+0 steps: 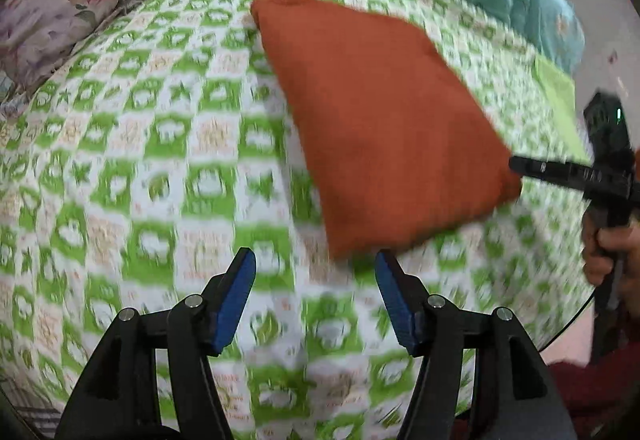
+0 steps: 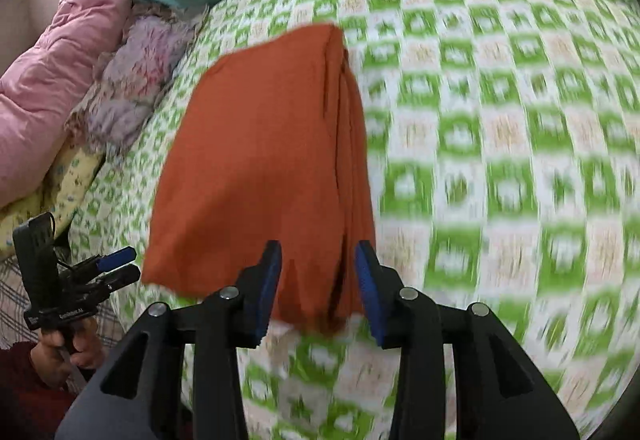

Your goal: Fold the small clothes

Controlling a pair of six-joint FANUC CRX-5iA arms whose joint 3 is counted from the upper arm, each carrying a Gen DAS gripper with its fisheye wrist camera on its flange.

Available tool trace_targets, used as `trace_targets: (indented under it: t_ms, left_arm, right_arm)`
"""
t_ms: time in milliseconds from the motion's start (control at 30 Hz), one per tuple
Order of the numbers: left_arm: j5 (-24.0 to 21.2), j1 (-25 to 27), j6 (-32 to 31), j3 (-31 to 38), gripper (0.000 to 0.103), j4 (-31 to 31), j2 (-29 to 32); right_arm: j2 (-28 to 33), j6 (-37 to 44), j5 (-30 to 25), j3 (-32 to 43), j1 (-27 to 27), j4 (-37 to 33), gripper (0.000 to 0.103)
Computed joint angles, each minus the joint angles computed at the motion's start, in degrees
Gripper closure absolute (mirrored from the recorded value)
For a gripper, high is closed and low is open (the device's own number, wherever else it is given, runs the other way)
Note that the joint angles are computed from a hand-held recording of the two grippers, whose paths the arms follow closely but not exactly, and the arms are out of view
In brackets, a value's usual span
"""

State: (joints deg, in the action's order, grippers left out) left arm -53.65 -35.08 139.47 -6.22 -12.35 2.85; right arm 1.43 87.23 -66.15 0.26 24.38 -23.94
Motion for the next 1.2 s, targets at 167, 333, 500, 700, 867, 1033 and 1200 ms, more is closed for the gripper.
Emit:
trace_targets:
  t_ms: [167, 333, 500, 700, 867, 1033, 1200]
  left_arm:
    - [-2.68, -3.55, 2.34, 4.67, 0.041, -6.02, 4.30]
    - [-4.66, -4.91, 5.79, 8.54, 0.067, -11.69, 7.03]
    - [-5.55, -5.18, 5.45, 9.47, 0.091, -12.71, 7.92]
    - [-4.65, -4.73, 5.54, 9.02, 0.095, -10.36, 8.33]
    - [-4.79, -3.95, 4.31, 8.98, 0.096, -8.25, 8.96]
    - [-3.20, -2.72, 4.07, 7.55, 0.096, -5.99, 8.57]
    - [-1.93, -1.57, 3.27, 6.71, 0.095, -3.61, 8.76]
  right_arm:
    - [-0.20, 0.72, 1.63, -1.71, 0.68, -1.65, 0.063]
    - [0.65, 1.64, 0.68, 0.16, 1.05, -2.33, 0.097]
    - [-1.61, 4.79, 1.07, 2.33, -1.01, -6.33, 0.098]
    - [-1.74, 4.70, 2.57, 0.81, 2.14, 4.40, 0.099]
    - [0.28, 2.47, 3.47, -3.05, 3.11, 8.31, 0.099]
    - [0.93, 0.53, 4.35, -4.78, 3.86, 10.48, 0.099]
    - [2.09, -1.70, 4.16, -4.76, 3.53, 10.27, 0.099]
